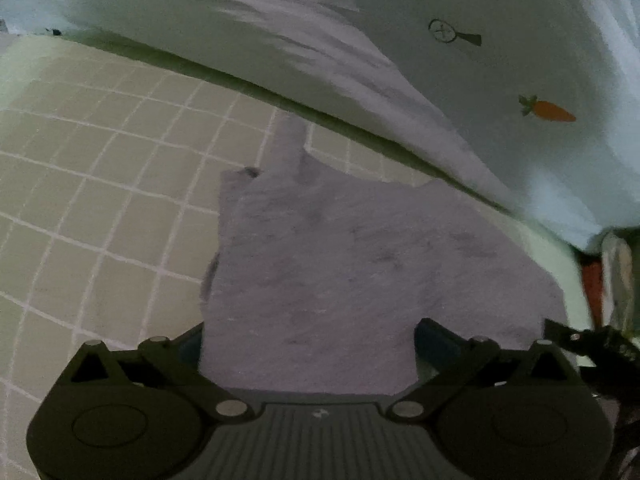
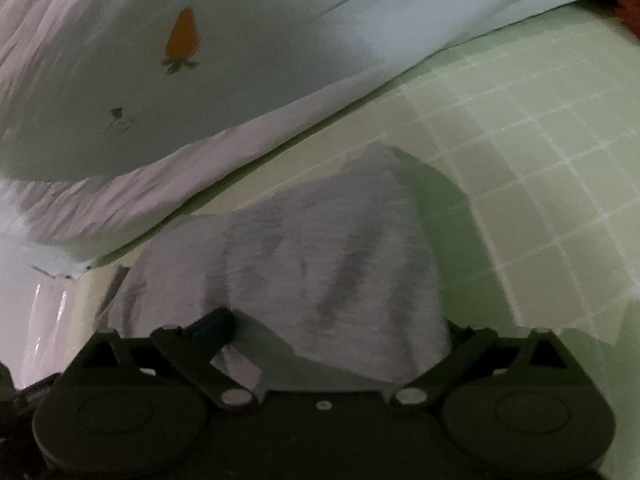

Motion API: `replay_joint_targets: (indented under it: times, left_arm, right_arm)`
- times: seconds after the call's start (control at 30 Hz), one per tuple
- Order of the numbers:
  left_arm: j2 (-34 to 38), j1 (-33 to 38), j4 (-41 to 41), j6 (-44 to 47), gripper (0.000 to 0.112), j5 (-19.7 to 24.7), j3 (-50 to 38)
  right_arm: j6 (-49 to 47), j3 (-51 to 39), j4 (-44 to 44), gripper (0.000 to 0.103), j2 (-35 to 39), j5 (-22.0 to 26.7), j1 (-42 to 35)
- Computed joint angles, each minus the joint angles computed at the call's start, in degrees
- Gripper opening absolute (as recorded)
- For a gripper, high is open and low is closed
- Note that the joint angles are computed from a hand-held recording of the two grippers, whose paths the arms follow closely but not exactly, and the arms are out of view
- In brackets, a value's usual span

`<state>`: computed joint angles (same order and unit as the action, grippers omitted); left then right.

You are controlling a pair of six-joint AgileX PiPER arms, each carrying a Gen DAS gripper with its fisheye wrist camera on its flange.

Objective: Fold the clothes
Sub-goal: 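Grasp the folded hoodie with both grippers and carry it to the clothes stack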

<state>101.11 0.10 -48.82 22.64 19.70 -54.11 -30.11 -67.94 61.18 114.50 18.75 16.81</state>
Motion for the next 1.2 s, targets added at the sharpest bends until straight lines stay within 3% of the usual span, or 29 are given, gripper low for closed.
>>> replay_joint_targets:
  times: [0.1, 0.17, 0.2, 0.27, 0.3, 0.47, 0.63, 0.77, 0.87, 1.0, 1.13, 1.2]
  left_arm:
    - [0.6, -0.1, -1.6, 2.0, 0.090, 2.2, -1.2]
    - [0.5, -1.0, 2.5, -2.3, 0.063, 2.4, -1.9]
    - [-0.1, -0.8, 2.2, -3.1, 0.057, 2.7, -1.8]
    - [-1.4, -0.6, 1.7, -4.5, 0.036, 3.3, -1.5]
    - [-2.6, -0.8, 2.1, -5.3, 0.034, 3.1, -0.9]
    - [-9.6, -6.3, 6.8, -9.7, 0.027, 1.5, 1.6]
    - [-12.8, -15.1, 13.8, -18.2, 0.025, 0.5, 1.3]
    - [-12.4, -23.9, 19.5, -27.3, 0.025, -0.5, -1.9]
    - [-9.6, -31.1, 26.2, -35.7, 0.025, -0.1, -8.4]
    - [-3.1, -39.5, 34.5, -45.6, 0.025, 0.5, -21.1]
    - [8.5, -45.4, 41.7, -53.5, 0.025, 4.9, -42.3]
    - [14.9, -47.5, 43.3, -54.2, 0.024, 5.1, -53.8]
  right_arm:
    - [4.4, -2.5, -6.0, 0.098, 1.0, 1.5, 1.2]
    - [8.4, -4.5, -11.3, 0.073, 1.5, 3.2, 2.1]
    - [9.4, -4.9, -12.2, 0.055, 1.4, 4.1, 2.3]
    - [12.8, -4.2, -13.9, 0.041, -0.1, 3.8, 3.1]
    - [13.6, -2.9, -14.9, 0.036, -1.5, 2.6, 3.8]
    - [11.1, 6.5, -12.4, 0.032, -11.3, -3.8, 6.3]
    - [10.6, 15.8, -12.9, 0.031, -22.1, -5.3, 4.2]
    - [6.0, 24.7, -8.0, 0.031, -33.1, -3.8, -2.9]
    - [1.7, 28.8, -6.6, 0.031, -41.4, 2.5, -13.3]
    - [-10.7, 28.5, -2.0, 0.031, -48.0, 18.6, -35.5]
    - [-21.4, 21.2, 1.9, 0.031, -45.7, 34.8, -57.8]
    - [-24.7, 15.0, 3.5, 0.031, -41.9, 40.1, -65.4]
